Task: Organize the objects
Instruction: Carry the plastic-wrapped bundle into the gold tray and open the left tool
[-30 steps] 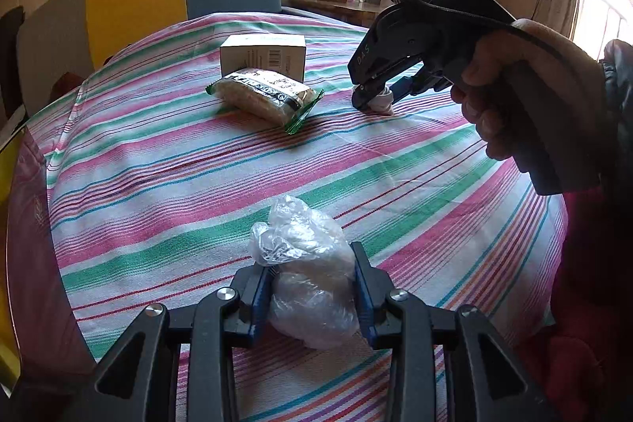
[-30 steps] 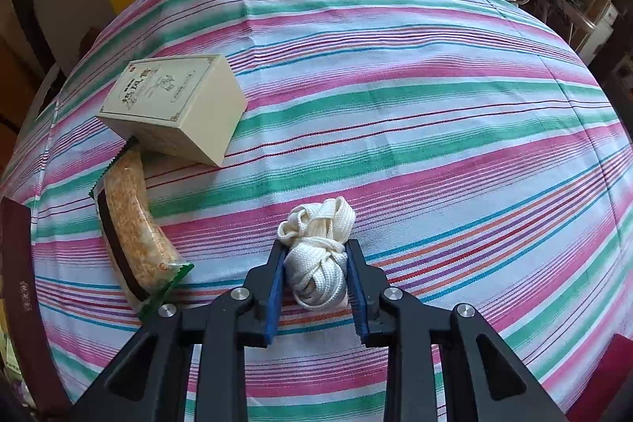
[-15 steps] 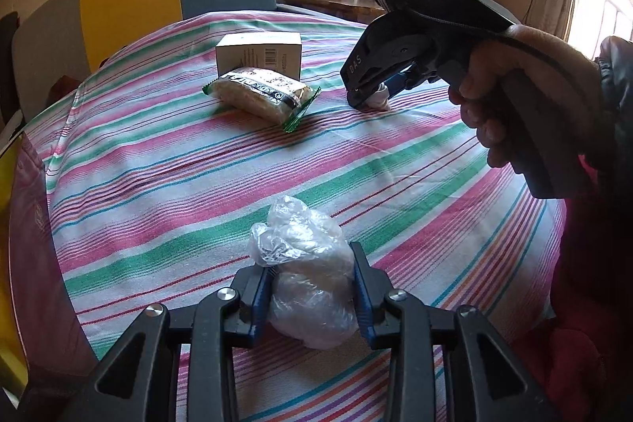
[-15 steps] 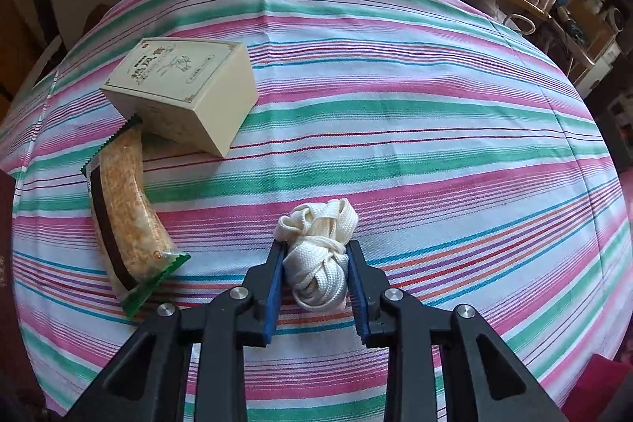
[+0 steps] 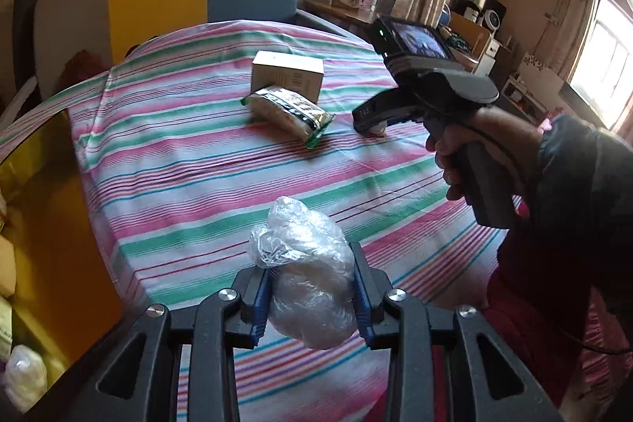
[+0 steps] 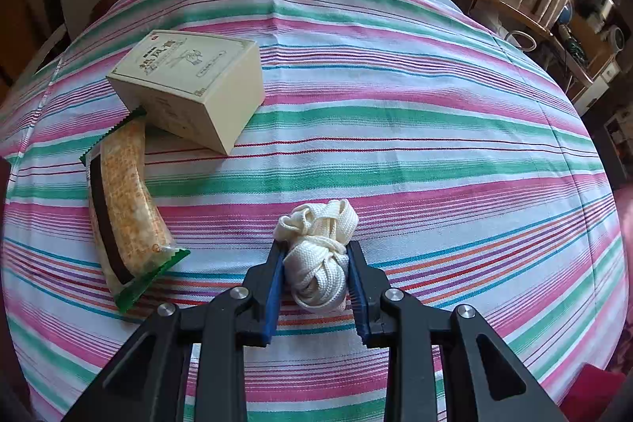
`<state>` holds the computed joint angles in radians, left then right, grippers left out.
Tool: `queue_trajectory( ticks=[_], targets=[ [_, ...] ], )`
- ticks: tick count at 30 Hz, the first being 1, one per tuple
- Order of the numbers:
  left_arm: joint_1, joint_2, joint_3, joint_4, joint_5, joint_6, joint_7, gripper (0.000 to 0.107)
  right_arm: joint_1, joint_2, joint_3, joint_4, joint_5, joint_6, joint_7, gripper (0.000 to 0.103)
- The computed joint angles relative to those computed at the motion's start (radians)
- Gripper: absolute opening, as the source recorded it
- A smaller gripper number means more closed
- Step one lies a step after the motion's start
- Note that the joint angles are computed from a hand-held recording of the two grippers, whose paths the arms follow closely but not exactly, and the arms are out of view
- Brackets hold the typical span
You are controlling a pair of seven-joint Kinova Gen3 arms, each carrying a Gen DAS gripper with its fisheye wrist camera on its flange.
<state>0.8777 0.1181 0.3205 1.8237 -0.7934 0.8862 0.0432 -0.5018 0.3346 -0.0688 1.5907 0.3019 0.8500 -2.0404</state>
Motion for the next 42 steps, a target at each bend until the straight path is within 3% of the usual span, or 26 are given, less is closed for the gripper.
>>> queue_trajectory(
  ticks=[3,8,14,16,22,26,36,42],
  targets=[
    [-0.004,-0.059,0.008,0.024,0.000,0.011,0.036,0.035,-0.003,-0.002,0.001,0.004,0.007,-0.002,-0.001,0.030],
    [-0.084,-0.210,0.034,0.092,0.039,0.026,0.115,0.035,-0.016,-0.003,0.002,0.006,0.030,0.002,-0.008,0.030],
    [-0.193,-0.376,0.049,0.163,0.113,0.137,0.181,0.035,-0.027,0.007,0.004,0.003,0.056,0.002,-0.008,0.030],
    [-0.225,-0.427,0.023,0.196,0.160,0.133,0.174,0.035,-0.031,0.007,0.005,0.004,0.063,0.006,-0.009,0.030],
    [-0.301,-0.578,-0.124,0.317,0.288,0.013,0.139,0.035,-0.044,0.009,0.007,0.003,0.087,0.012,-0.013,0.030],
    [-0.352,-0.567,-0.151,0.301,0.297,0.032,0.034,0.035,-0.047,0.011,0.007,0.002,0.098,0.014,-0.014,0.030],
    [-0.435,-0.432,-0.363,0.298,0.399,-0.107,-0.284,0.035,-0.047,0.015,0.008,0.001,0.109,0.013,-0.006,0.030],
    [-0.528,-0.297,-0.393,0.283,0.425,-0.124,-0.415,0.035,-0.051,0.016,0.010,0.002,0.118,0.013,-0.008,0.030]
  ],
)
